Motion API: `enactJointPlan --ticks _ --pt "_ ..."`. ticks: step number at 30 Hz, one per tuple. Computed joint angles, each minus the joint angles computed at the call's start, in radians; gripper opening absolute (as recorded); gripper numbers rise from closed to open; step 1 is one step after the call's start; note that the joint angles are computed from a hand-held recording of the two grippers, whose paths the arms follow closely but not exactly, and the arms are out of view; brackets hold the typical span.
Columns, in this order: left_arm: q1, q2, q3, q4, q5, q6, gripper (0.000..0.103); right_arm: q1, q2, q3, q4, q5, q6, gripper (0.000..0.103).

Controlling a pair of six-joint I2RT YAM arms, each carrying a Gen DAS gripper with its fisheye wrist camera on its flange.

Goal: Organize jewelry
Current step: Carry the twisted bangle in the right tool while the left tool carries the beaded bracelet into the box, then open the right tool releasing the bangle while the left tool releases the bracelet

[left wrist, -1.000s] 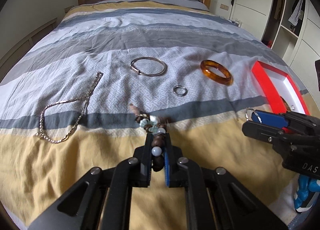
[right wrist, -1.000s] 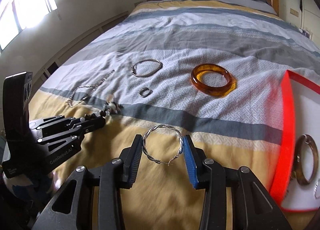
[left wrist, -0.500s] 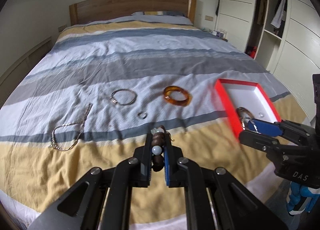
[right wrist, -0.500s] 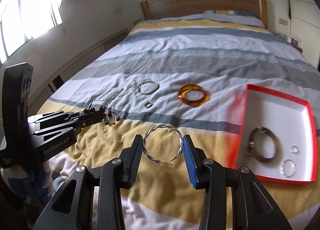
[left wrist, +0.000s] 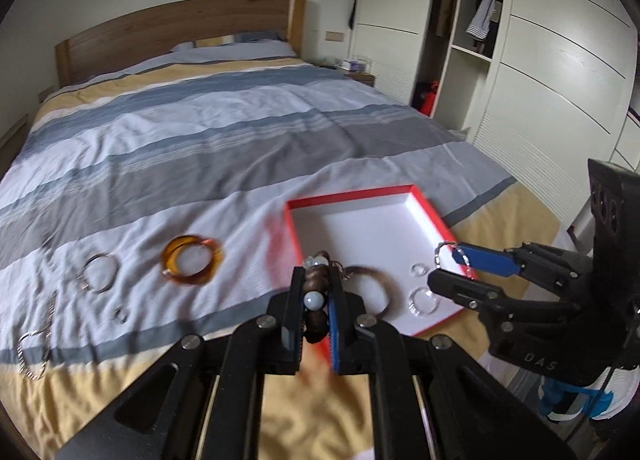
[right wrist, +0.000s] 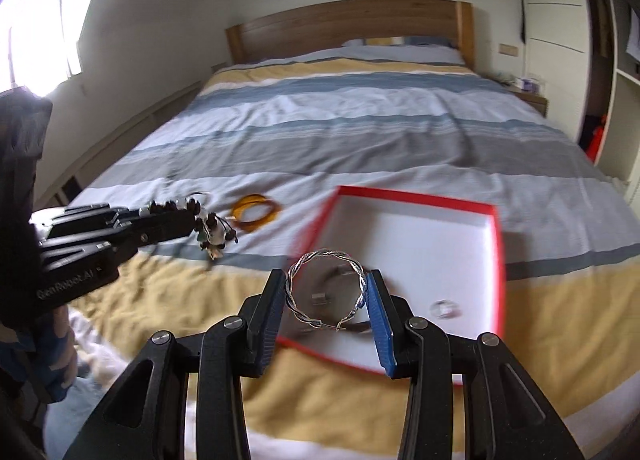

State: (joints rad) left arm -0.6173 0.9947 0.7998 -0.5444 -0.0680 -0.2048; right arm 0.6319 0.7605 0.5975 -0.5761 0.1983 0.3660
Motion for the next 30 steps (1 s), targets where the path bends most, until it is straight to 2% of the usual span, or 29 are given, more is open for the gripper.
enactJointPlan --ticks 5,10,14,20,30 --pt "-0.018 0.276 0.097 0.153 0.044 -0.001 0.009 -0.327 0.136 -0.016 0.114 -0.195 -0.239 0.040" --pt "0.002 0.510 0.179 0.250 0.069 0.026 0.009 -0.488 0.398 0.017 0.249 -0.283 -0.380 0.040" --pt "0.022 0.644 0.203 0.307 0.080 0.028 0.009 -0.525 0.558 0.061 0.305 -0.309 -0.419 0.040" --pt "0.054 0.722 0.173 0.381 0.095 0.019 0.009 -0.498 0.693 0.094 0.348 -0.279 -0.458 0.041" --pt "0.027 0.714 0.083 0.519 0.022 0.009 0.009 -0.467 0.693 0.052 0.398 -0.222 -0.503 0.040"
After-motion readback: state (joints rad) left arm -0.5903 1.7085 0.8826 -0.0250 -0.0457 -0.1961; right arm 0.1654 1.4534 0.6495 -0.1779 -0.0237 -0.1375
